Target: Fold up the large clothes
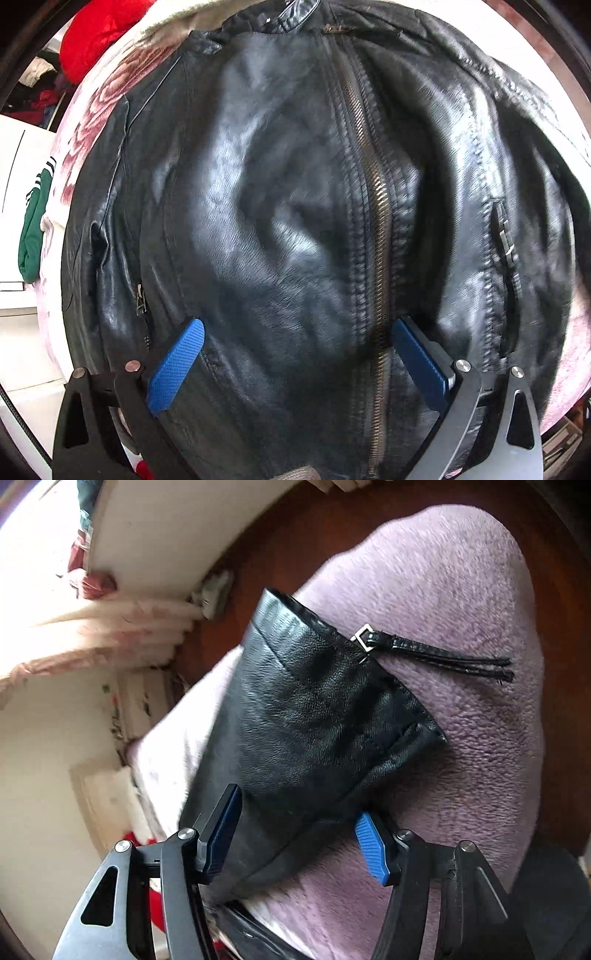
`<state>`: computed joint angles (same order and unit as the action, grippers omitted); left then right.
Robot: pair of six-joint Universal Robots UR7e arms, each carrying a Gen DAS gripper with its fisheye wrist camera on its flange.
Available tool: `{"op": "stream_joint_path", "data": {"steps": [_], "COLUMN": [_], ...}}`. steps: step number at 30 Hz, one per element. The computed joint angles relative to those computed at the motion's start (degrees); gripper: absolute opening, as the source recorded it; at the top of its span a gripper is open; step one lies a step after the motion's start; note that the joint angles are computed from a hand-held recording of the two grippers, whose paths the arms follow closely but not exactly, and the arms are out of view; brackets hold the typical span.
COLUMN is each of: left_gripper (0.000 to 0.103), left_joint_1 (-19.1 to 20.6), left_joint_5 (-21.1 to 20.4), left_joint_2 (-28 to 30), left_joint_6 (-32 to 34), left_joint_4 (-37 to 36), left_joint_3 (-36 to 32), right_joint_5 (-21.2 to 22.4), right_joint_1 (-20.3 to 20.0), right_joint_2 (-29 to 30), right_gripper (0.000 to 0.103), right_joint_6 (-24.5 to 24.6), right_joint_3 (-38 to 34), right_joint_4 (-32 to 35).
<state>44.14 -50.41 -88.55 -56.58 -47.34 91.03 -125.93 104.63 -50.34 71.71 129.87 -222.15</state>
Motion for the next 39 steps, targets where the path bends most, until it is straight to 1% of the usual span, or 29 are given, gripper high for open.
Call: {"op": "stream_joint_path", "data": {"steps": [2,4,5,7,8,9,10,11,12,15,17,18,19,20,21,22,24,25,26,27,28,29,30,32,33,34,35,37,39], "left_gripper": [0.103,0.103,0.103,0.103,0.103,0.103,0.103,0.103,0.103,0.103,0.103,0.103,0.103,0.103,0.103,0.103,0.103,0.103,0.103,0.103,0.103,0.103,0.103,0.103,0.103,0.103,0.103,0.103,0.103], "left_joint_1": [-0.4,-1.0,-1.3,-1.3,-1.2,-0.9,-0.5,0.0,0.4,1.7,1.9,2.2,2.4,1.9,0.7,0.7,1.1,1.2,1.2,1.5,1.4,1.2,1.1,0.7,0.4,0.0,-0.5,-0.9,-1.0], "left_joint_5": [-0.5,-0.6,-0.6,-0.2,0.1,0.3,0.8,2.0,3.0,4.2,5.0,5.4,5.7,5.5,4.8,4.7,4.4,4.4,4.4,4.7,4.9,5.0,4.8,4.0,3.9,4.2,4.7,5.3,5.5], "left_joint_2": [1.0,2.3,3.0,5.6,6.7,8.0,9.5,11.6,13.0,15.9,16.3,16.2,15.8,15.8,15.9,15.8,15.2,15.0,14.9,14.6,14.6,14.6,14.4,12.8,11.9,10.7,8.9,6.3,3.3], "left_joint_6": [1.0,3.6,5.2,9.7,11.5,13.4,14.8,16.3,17.5,19.3,20.5,21.3,22.2,21.8,20.5,20.6,20.9,20.9,20.9,21.4,21.5,21.5,21.6,21.6,21.2,20.2,18.5,15.3,10.2], "left_joint_4": [-2.2,-7.4,-10.3,-17.7,-20.7,-23.3,-25.2,-26.9,-27.6,-28.7,-29.8,-30.0,-30.4,-30.5,-30.3,-30.4,-30.5,-30.5,-30.3,-30.3,-30.4,-30.3,-30.3,-30.7,-29.9,-29.1,-27.5,-24.0,-18.1], "left_joint_3": [-1.1,-1.8,-1.8,-1.7,-1.4,-1.2,-1.3,-1.2,-1.0,-0.9,-0.8,-0.8,-0.7,-0.4,0.1,0.2,0.2,0.4,0.4,0.5,0.5,0.4,0.3,0.7,0.2,0.4,0.7,0.5,-0.7], "right_joint_5": [2.4,5.7,8.3,11.4,13.7,15.0,15.3,14.2,12.7,10.2,8.0,6.7,7.0,5.4,4.7,4.0,3.5,4.2,4.9,5.5,5.1,5.6,6.3,4.7,2.4,1.4,0.3,-2.2,-4.0], "right_joint_1": [-0.9,-2.3,-3.2,-4.1,-4.3,-4.6,-4.1,-3.5,-2.3,-1.7,-0.6,0.3,-0.1,1.3,1.8,2.3,2.3,1.4,0.6,-0.2,-0.4,-0.7,-1.1,-1.4,0.2,0.9,1.6,4.7,7.6], "right_joint_2": [2.1,2.6,2.3,0.9,2.2,3.2,4.2,5.9,7.1,12.1,14.3,15.2,15.4,16.3,16.5,17.5,19.5,18.4,19.3,19.2,19.1,18.8,17.5,11.4,9.4,7.7,5.8,2.4,-1.2], "right_gripper": [0.063,0.063,0.063,0.063,0.063,0.063,0.063,0.063,0.063,0.063,0.063,0.065,0.067,0.067,0.066,0.066,0.066,0.066,0.066,0.062,0.056,0.019,0.006,0.005,0.005,0.005,0.005,0.005,0.005], "right_joint_6": [-3.3,-6.8,-8.5,-8.2,-7.5,-7.2,-7.2,-7.7,-7.1,-4.8,-5.2,-5.3,-6.0,-6.1,-6.4,-7.1,-8.1,-8.9,-9.5,-9.8,-9.9,-10.1,-9.7,-11.5,-12.1,-12.7,-13.9,-16.9,-21.2], "right_joint_3": [1.6,3.5,4.6,6.6,8.0,8.3,8.2,8.4,7.4,4.5,3.0,2.8,3.2,3.3,3.2,2.8,2.6,1.9,1.6,1.3,1.4,1.4,1.7,-0.3,-0.2,-0.5,-1.5,-3.3,-7.4], "right_joint_4": [-8.5,-13.5,-14.6,-13.0,-14.8,-15.4,-15.8,-17.7,-18.3,-24.8,-25.8,-26.4,-27.8,-29.6,-31.1,-33.6,-38.3,-38.0,-40.1,-40.1,-40.0,-39.2,-36.0,-26.1,-23.1,-20.9,-17.7,-11.2,-0.9]}}
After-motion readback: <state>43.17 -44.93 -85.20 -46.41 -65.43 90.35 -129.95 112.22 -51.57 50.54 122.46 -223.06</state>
